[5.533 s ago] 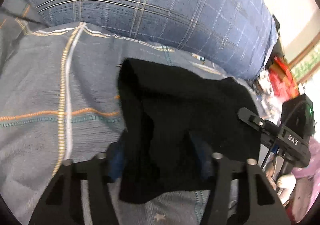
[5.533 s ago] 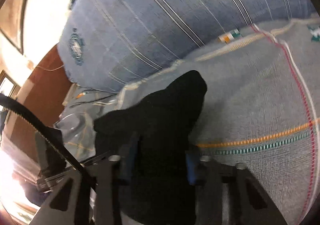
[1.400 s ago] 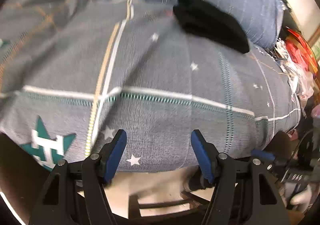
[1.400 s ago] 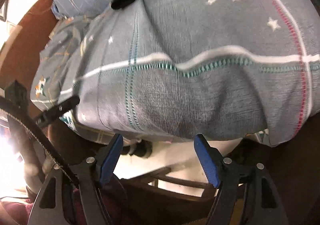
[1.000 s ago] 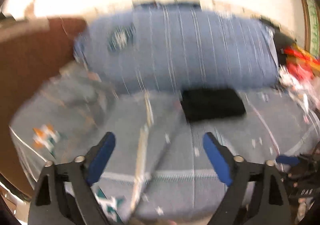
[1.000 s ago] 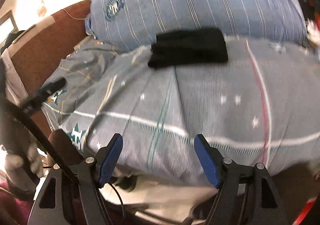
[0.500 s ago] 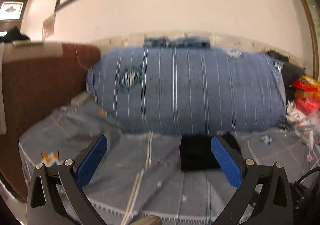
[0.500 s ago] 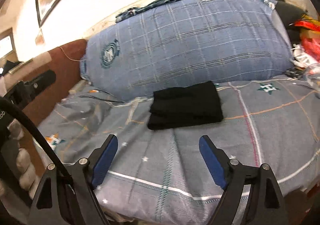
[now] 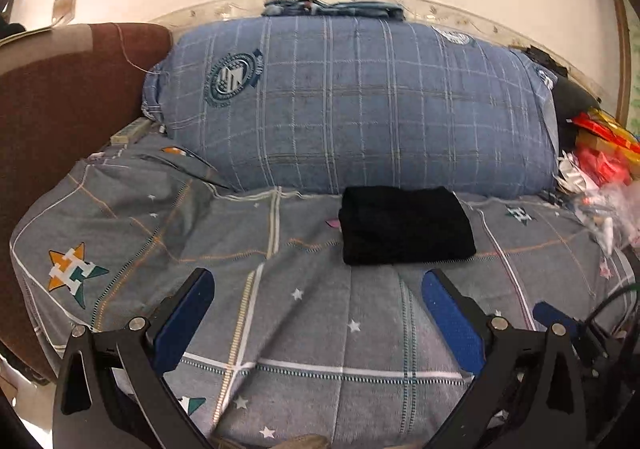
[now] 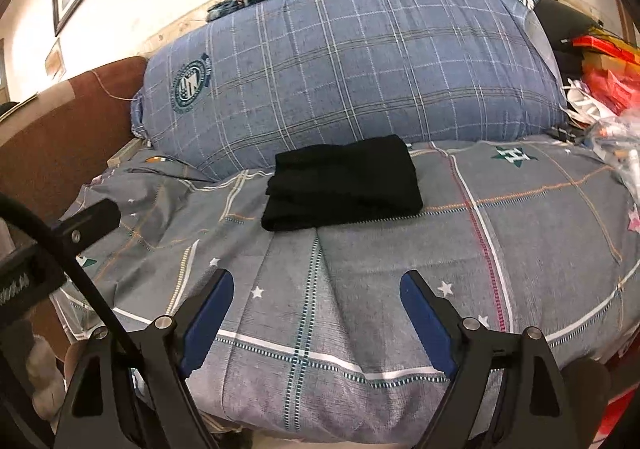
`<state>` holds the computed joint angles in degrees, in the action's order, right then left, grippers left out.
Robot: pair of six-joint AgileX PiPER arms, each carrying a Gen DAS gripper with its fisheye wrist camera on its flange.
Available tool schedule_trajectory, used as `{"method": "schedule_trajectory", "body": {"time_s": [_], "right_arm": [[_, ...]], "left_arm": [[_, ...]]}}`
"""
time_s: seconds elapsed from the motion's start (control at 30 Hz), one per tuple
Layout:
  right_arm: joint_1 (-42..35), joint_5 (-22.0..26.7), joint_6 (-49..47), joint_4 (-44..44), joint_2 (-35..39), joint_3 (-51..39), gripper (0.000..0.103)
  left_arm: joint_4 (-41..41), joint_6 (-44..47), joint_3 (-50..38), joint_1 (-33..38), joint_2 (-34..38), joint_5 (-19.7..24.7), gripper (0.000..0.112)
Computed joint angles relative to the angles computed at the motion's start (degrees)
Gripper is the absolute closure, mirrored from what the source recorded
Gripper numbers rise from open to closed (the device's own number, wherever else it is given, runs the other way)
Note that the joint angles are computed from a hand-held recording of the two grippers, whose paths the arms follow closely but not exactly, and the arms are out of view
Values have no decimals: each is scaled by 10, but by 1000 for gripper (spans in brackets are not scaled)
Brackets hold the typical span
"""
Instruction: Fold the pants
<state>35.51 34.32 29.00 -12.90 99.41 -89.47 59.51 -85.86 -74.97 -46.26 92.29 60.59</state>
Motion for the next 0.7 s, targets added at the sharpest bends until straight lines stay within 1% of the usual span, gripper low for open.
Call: {"method": "schedule_trajectory", "body": {"time_s": [0.3, 0.7], "right_arm": [[-3, 8, -8, 9, 8, 1, 13], [-3, 18, -24, 25, 16, -1, 12]], "left_arm": [[-35, 23, -2, 9, 9, -20, 9], [-68, 34, 4, 21, 12, -35, 9]]}}
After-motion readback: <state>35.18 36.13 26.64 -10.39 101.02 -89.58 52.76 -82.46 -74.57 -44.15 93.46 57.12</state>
